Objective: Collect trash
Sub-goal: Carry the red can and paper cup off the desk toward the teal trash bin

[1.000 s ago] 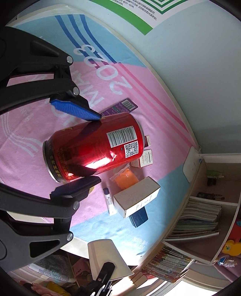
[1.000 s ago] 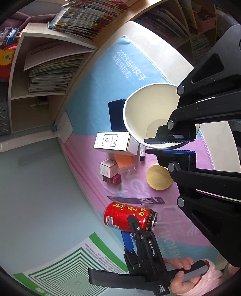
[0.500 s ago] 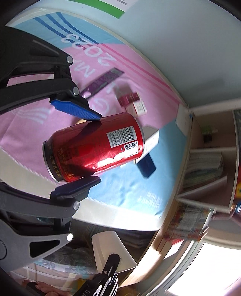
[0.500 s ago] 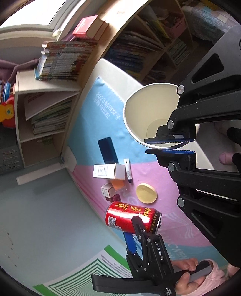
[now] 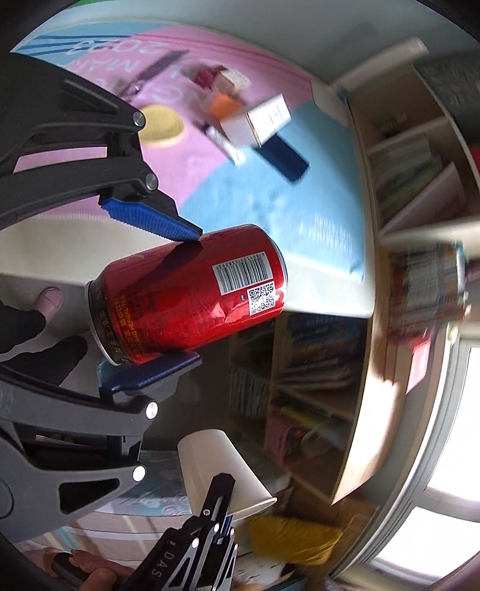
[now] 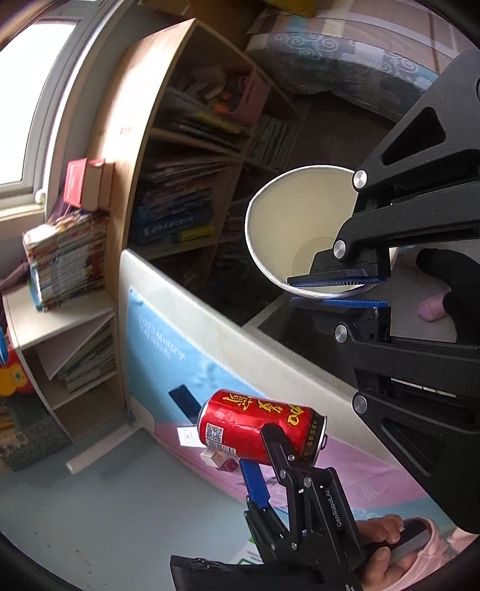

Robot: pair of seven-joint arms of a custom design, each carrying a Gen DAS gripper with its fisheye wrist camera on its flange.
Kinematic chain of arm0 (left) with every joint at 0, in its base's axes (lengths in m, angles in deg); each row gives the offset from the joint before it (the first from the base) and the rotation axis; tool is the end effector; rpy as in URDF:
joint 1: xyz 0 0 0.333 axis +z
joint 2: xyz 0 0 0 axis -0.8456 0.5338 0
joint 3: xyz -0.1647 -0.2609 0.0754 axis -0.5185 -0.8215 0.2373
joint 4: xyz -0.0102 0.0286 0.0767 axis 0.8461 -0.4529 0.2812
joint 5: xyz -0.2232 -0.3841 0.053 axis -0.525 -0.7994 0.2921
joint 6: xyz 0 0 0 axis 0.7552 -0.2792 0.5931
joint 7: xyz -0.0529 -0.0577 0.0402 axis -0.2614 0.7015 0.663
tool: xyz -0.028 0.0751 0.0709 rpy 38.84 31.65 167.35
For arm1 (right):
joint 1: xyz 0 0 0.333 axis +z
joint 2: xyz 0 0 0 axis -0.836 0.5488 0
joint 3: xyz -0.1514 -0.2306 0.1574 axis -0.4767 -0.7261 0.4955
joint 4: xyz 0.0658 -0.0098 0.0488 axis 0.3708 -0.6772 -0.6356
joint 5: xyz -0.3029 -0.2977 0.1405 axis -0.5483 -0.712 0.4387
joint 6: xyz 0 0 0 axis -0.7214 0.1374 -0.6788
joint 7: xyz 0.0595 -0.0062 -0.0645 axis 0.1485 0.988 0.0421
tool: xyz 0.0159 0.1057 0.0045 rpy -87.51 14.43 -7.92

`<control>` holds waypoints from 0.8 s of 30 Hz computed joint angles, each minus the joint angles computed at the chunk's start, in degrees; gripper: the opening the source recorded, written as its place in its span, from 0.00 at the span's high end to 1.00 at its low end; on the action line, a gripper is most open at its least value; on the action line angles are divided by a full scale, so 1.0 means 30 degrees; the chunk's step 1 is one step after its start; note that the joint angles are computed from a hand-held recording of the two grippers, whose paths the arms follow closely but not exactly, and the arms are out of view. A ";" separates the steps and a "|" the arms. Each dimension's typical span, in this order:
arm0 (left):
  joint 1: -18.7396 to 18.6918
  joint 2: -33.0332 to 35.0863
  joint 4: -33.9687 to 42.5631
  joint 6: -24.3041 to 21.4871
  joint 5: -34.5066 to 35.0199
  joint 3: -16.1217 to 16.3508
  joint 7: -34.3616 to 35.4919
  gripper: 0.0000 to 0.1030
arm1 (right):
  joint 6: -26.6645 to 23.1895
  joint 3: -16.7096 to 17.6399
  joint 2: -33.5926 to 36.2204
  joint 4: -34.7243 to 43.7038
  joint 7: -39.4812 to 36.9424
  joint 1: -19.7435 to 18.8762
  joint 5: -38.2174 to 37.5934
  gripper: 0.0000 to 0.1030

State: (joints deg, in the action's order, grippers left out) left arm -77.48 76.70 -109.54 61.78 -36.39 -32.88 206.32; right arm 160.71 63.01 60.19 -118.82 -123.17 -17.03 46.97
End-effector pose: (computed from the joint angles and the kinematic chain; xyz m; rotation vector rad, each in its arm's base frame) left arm 0.5237 -0.3789 0.4921 -0.7338 2.8210 -0.6898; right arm 0.3759 0.4980 0.4664 -1.1026 2.3682 -0.5196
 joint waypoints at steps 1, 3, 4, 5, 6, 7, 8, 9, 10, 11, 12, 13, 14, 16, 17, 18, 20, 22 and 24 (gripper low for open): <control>-0.0152 -0.0051 -0.0175 -0.0152 -0.0077 -0.0152 0.0306 0.42 | -0.0049 0.0100 -0.0343 -0.0531 0.0745 0.0104 0.0230 0.94; -0.0451 -0.0148 -0.0620 0.0027 -0.0028 -0.0385 0.0681 0.42 | -0.0223 0.0327 -0.0817 -0.1279 0.1865 0.0256 0.0694 0.94; -0.0641 -0.0137 -0.0766 -0.0176 -0.0035 -0.0522 0.0940 0.42 | -0.0259 0.0433 -0.1060 -0.1647 0.2379 0.0310 0.0875 0.94; -0.0793 -0.0183 -0.0931 -0.0357 -0.0110 -0.0608 0.1231 0.42 | -0.0212 0.0544 -0.1325 -0.2085 0.3017 0.0361 0.1086 0.94; -0.0948 -0.0171 -0.1041 -0.0503 -0.0040 -0.0693 0.1392 0.42 | -0.0174 0.0676 -0.1562 -0.2512 0.3735 0.0421 0.1314 0.94; -0.1092 -0.0222 -0.1215 -0.0547 -0.0007 -0.0766 0.1521 0.42 | -0.0189 0.0807 -0.1768 -0.2881 0.4336 0.0481 0.1517 0.94; -0.1276 -0.0223 -0.1380 -0.0629 0.0062 -0.0877 0.1648 0.42 | -0.0203 0.0931 -0.1964 -0.3217 0.4869 0.0548 0.1756 0.94; -0.1434 -0.0166 -0.1460 -0.0755 0.0123 -0.0956 0.1785 0.42 | -0.0149 0.1050 -0.2127 -0.3546 0.5440 0.0613 0.1990 0.94; -0.1617 -0.0130 -0.1589 -0.0861 0.0235 -0.1062 0.1964 0.42 | -0.0129 0.1155 -0.2226 -0.3760 0.5928 0.0668 0.2170 0.94; -0.1739 -0.0067 -0.1622 -0.0961 0.0295 -0.1103 0.2087 0.42 | -0.0112 0.1242 -0.2317 -0.3949 0.6337 0.0723 0.2349 0.94; -0.1891 -0.0012 -0.1702 -0.1054 0.0368 -0.1181 0.2233 0.42 | -0.0052 0.1318 -0.2400 -0.4166 0.6728 0.0783 0.2540 0.94; -0.2041 0.0050 -0.1771 -0.1118 0.0493 -0.1257 0.2314 0.42 | 0.0003 0.1384 -0.2462 -0.4353 0.7107 0.0832 0.2685 0.94; -0.2152 0.0120 -0.1788 -0.1176 0.0577 -0.1293 0.2355 0.42 | 0.0087 0.1437 -0.2570 -0.4590 0.7467 0.0874 0.2775 0.94; -0.2408 0.0257 -0.1841 -0.1341 0.0747 -0.1416 0.2492 0.42 | 0.0327 0.1537 -0.2727 -0.5023 0.8178 0.0964 0.3025 0.94; -0.2501 0.0422 -0.1733 -0.1397 0.0920 -0.1440 0.2497 0.42 | 0.0441 0.1589 -0.2791 -0.5209 0.8529 0.1006 0.3111 0.94; -0.2596 0.0548 -0.1669 -0.1494 0.1020 -0.1475 0.2542 0.42 | 0.0667 0.1608 -0.2839 -0.5406 0.8827 0.1031 0.3194 0.94; -0.2803 0.0778 -0.1603 -0.1701 0.1306 -0.1563 0.2521 0.42 | 0.0926 0.1657 -0.2963 -0.5736 0.9220 0.1096 0.3347 0.94; -0.2968 0.1024 -0.1486 -0.1918 0.1596 -0.1613 0.2497 0.42 | 0.1270 0.1690 -0.3072 -0.6069 0.9623 0.1124 0.3456 0.94; -0.3109 0.1283 -0.1335 -0.2203 0.1785 -0.1655 0.2437 0.42 | 0.1714 0.1741 -0.3213 -0.6465 1.0122 0.1133 0.3409 0.94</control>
